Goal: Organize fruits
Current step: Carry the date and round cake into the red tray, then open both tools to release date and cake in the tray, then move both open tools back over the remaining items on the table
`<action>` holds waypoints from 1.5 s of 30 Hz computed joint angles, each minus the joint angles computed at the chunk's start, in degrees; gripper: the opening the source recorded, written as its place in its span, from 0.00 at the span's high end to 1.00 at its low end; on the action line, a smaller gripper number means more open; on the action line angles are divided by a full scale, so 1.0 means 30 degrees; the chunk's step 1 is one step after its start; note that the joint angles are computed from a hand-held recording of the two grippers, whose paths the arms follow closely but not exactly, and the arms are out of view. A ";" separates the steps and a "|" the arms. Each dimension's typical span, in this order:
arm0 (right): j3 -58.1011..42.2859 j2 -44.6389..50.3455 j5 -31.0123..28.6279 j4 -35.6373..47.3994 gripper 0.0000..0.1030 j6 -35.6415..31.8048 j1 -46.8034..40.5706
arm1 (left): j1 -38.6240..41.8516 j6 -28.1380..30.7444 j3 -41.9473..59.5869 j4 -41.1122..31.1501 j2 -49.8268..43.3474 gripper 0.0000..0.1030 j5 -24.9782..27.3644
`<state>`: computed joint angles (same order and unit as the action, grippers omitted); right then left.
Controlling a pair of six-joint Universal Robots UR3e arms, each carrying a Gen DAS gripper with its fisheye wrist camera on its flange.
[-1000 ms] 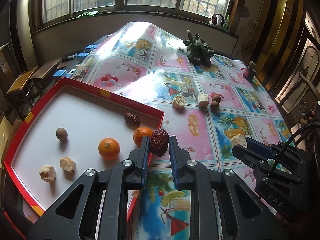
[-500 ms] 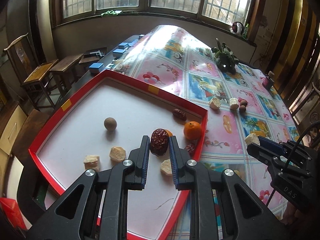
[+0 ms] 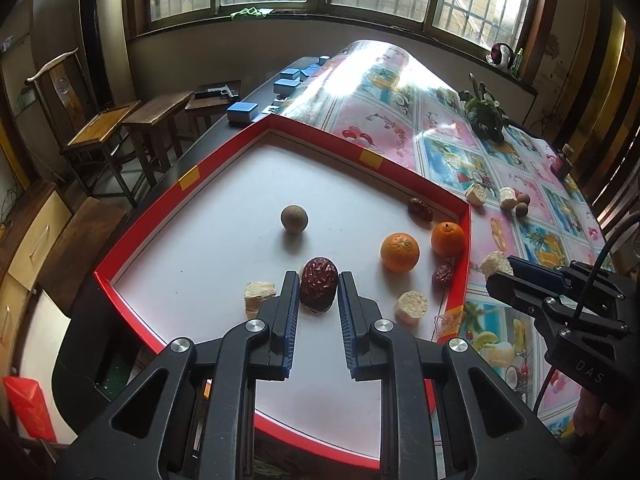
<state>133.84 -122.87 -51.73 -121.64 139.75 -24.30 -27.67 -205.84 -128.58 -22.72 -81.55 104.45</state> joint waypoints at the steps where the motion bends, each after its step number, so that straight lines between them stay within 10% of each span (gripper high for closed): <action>1: -0.0036 0.0507 -0.0101 -0.0587 0.77 0.0256 0.0472 | -0.0058 0.0024 -0.0046 -0.0019 -0.0039 0.82 0.0013; 19: -0.1414 0.7715 -0.2498 -0.8428 0.77 0.4637 0.6564 | -0.0732 -0.0877 -0.0229 0.0795 -0.1741 0.82 0.1985; 35: -0.1263 0.8390 -0.2477 -0.8745 0.73 0.4862 0.6777 | -0.0794 -0.2124 -0.0010 0.0617 -0.2225 0.81 0.2456; 41: -0.0700 0.6395 -0.1767 -0.7329 0.69 0.4064 0.5529 | -0.1196 -0.2742 0.0359 0.0560 -0.2309 0.47 0.2884; 45: -0.0435 0.5036 -0.1344 -0.5967 0.68 0.3283 0.4324 | -0.1726 -0.2972 0.0974 0.0350 -0.2552 0.47 0.3583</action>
